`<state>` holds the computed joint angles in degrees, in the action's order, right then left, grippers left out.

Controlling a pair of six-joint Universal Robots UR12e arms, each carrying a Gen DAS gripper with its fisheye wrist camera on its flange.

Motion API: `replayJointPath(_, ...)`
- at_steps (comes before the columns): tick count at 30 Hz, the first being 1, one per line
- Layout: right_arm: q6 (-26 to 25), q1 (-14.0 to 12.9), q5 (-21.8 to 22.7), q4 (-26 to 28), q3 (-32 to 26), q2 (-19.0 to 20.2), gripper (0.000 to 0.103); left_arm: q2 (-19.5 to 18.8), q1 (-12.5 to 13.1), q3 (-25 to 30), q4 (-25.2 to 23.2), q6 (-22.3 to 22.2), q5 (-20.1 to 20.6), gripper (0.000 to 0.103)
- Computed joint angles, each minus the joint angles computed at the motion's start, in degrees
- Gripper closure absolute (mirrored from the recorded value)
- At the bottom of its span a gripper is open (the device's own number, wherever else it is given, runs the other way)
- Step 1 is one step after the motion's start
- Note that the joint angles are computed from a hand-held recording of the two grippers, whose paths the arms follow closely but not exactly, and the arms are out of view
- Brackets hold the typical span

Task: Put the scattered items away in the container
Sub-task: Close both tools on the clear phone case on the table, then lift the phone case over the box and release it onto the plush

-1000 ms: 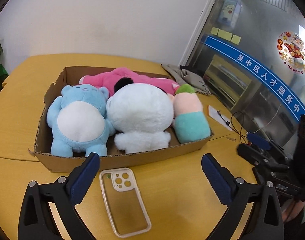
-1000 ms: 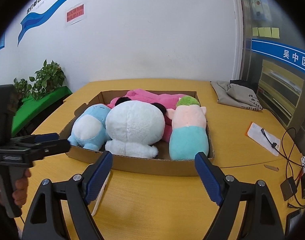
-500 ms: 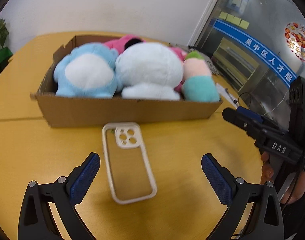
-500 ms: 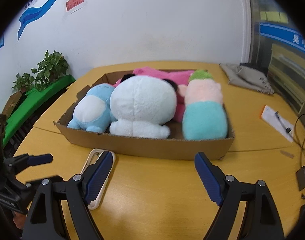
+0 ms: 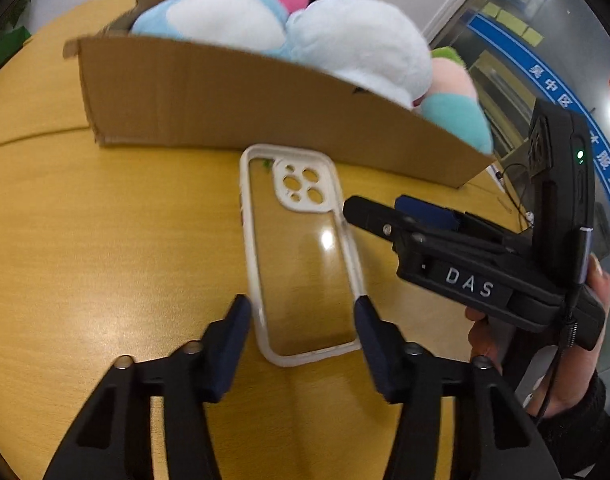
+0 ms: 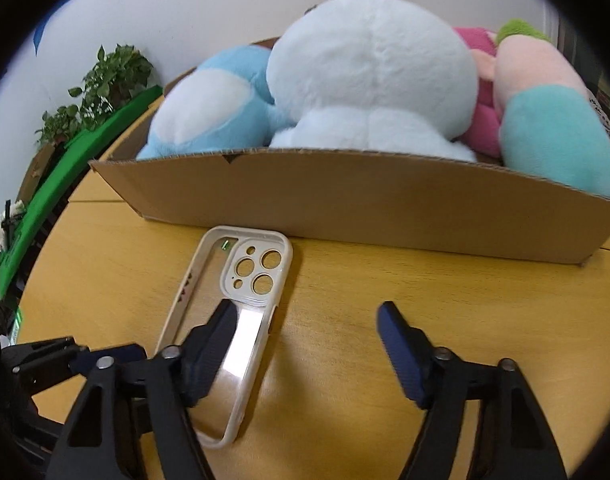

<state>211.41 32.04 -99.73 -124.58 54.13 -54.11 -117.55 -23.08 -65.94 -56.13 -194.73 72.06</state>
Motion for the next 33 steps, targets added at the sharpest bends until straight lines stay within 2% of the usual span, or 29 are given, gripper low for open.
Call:
replayJointPath(3, -0.84, 0.22, -0.26, 2.04, -1.46, 1.06, 0.051, 0.01, -0.14, 0.28, -0.85, 0.29, 0.78, 0.077)
replayJointPath(4, -1.9, 0.52, -1.24, 2.27, -1.84, 1.32, 0.053, 0.01, -0.13, 0.35, -1.17, 0.11, 0.91, 0.089)
replayJointPath(5, -2.29, 0.64, -1.63, 2.27, -1.96, 1.4, 0.061, -0.06, -0.03, 0.44, -1.38, -0.07, 0.78, 0.094)
replayJointPath(6, -2.72, 0.67, -1.4, 2.27, -2.05, 1.45, 0.071, -0.12, 0.1, 0.46, -1.33, -0.31, 0.45, 0.094)
replayJointPath(7, -3.46, 0.62, -0.38, 2.21, -2.06, 1.4, 0.076, -0.09, 0.12, 0.48, -1.37, -0.48, 0.39, 0.095)
replayJointPath(8, -4.41, 0.57, 0.88, 2.2, -1.99, 1.32, 0.09, -0.16, 0.1, 0.64, -1.57, 0.0, 0.88, 0.095)
replayJointPath(11, -5.41, 0.77, 0.3, 2.53, -1.68, 1.04, 0.092, -0.06, -0.03, 0.63, -1.38, 1.23, 2.03, 0.096)
replayJointPath(16, -4.57, 0.54, 0.38, -1.46, 1.98, -1.49, 0.093, 1.26, -0.06, -0.06, 1.45, 3.05, 1.36, 0.096)
replayJointPath(23, -7.11, 1.33, -6.6, -10.0, 2.52, -4.22, 0.093, 1.4, -0.01, 3.36, 5.86, 5.25, -0.17, 0.095)
replayJointPath(26, -11.16, 1.2, -10.0, -12.83, -0.5, -3.31, 0.093, -1.52, -0.55, 9.43, 5.94, 5.37, 0.33, 0.095)
replayJointPath(29, -14.56, 0.22, -12.17, -11.47, -7.84, 0.26, 0.093, -5.0, -0.47, 16.69, 5.21, 7.13, 1.21, 0.094)
replayJointPath(31, -15.61, -0.78, -12.45, -10.94, -11.23, 1.86, 0.093, -8.55, -0.4, 23.3, 3.58, 8.0, 1.79, 0.094)
replayJointPath(33, -16.23, -2.3, -11.73, -9.78, -15.07, 3.56, 0.093, -13.75, -0.21, 32.89, -0.08, 8.55, 1.29, 0.094)
